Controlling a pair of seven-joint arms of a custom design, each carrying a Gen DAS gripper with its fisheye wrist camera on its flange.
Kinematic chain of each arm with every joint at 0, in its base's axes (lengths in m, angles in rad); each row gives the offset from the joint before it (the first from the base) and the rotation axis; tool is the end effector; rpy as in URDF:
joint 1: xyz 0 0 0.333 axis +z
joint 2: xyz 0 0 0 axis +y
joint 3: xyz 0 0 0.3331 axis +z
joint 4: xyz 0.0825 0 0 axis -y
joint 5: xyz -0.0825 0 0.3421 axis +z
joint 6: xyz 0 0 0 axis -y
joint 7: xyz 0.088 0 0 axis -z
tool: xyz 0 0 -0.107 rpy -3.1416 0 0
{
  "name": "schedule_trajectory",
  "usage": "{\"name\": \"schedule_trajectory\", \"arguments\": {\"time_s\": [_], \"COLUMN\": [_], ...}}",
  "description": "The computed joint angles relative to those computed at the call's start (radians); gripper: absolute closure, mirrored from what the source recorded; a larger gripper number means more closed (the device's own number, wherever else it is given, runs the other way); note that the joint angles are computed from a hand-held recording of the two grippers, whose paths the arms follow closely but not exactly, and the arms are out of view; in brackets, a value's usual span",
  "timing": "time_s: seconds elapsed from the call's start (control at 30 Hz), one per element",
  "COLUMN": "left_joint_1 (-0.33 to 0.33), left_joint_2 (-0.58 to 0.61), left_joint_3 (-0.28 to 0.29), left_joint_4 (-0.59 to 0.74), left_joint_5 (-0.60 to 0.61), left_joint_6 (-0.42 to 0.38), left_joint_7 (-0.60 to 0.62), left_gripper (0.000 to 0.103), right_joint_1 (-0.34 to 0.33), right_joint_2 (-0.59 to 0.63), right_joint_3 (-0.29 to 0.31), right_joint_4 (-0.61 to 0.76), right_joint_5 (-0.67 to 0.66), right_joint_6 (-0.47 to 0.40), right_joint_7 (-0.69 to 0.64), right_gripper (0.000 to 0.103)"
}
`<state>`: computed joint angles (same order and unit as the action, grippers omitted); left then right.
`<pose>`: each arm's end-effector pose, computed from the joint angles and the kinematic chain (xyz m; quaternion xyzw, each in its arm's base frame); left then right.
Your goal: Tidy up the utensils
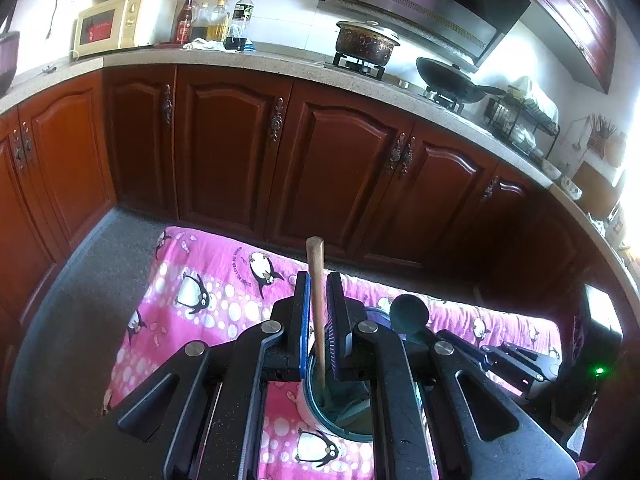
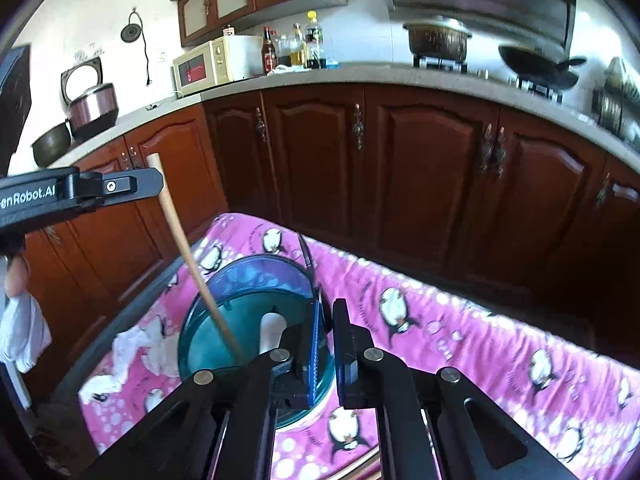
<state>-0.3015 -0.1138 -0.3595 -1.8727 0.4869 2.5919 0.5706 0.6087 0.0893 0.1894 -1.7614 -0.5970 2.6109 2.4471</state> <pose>0.4100 -0.3462 0.6769 -0.6389 0.6292 -0.3957 0.1983 0.4135 0.4341 0.6228 -0.7336 0.5329 -0.2064 0.3679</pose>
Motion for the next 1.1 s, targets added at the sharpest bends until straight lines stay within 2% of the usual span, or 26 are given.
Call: {"name": "schedule_trajectory", "arguments": {"time_s": [0.2, 0.33, 0.63, 0.73, 0.83, 1.1], "left_joint_1": [0.002, 0.007, 0.021, 0.024, 0.021, -0.029], "left_joint_2": [-0.011, -0.021, -0.068, -0.083, -0.088, -0.070], "left_joint_3": [0.001, -0.003, -0.024, -0.043, -0.070, -0.122], "left_joint_4": [-0.011, -0.023, -0.066, -0.076, -0.073, -0.041], "left_joint_5": [-0.012, -0.022, -0.048, -0.050, -0.032, 0.034], "left_joint_6": [0.004, 0.014, 0.020, 0.008, -0.018, -0.087], "left_joint_7": [0.004, 0.002, -0.018, -0.025, -0.036, -0.052], "left_gripper": [0.092, 0.082, 0.055, 0.049, 0.047, 0.047], "right_joint_1": [-0.007, -0.015, -0.036, -0.049, -0.064, -0.094], "right_joint_2": [-0.018, -0.037, -0.115, -0.163, -0.211, -0.339], "right_joint_3": [0.002, 0.002, 0.018, 0.031, 0.051, 0.077], "right_joint_4": [-0.028, -0.054, -0.134, -0.176, -0.215, -0.325], "right_joint_5": [0.028, 0.027, 0.055, 0.020, -0.004, 0.056], "right_joint_6": [0.024, 0.049, 0.095, 0.094, 0.068, 0.004], "right_joint_7": [0.006, 0.028, 0.045, 0.097, 0.136, 0.169], "right_gripper": [0.096, 0.077, 0.076, 0.061, 0.060, 0.059]}}
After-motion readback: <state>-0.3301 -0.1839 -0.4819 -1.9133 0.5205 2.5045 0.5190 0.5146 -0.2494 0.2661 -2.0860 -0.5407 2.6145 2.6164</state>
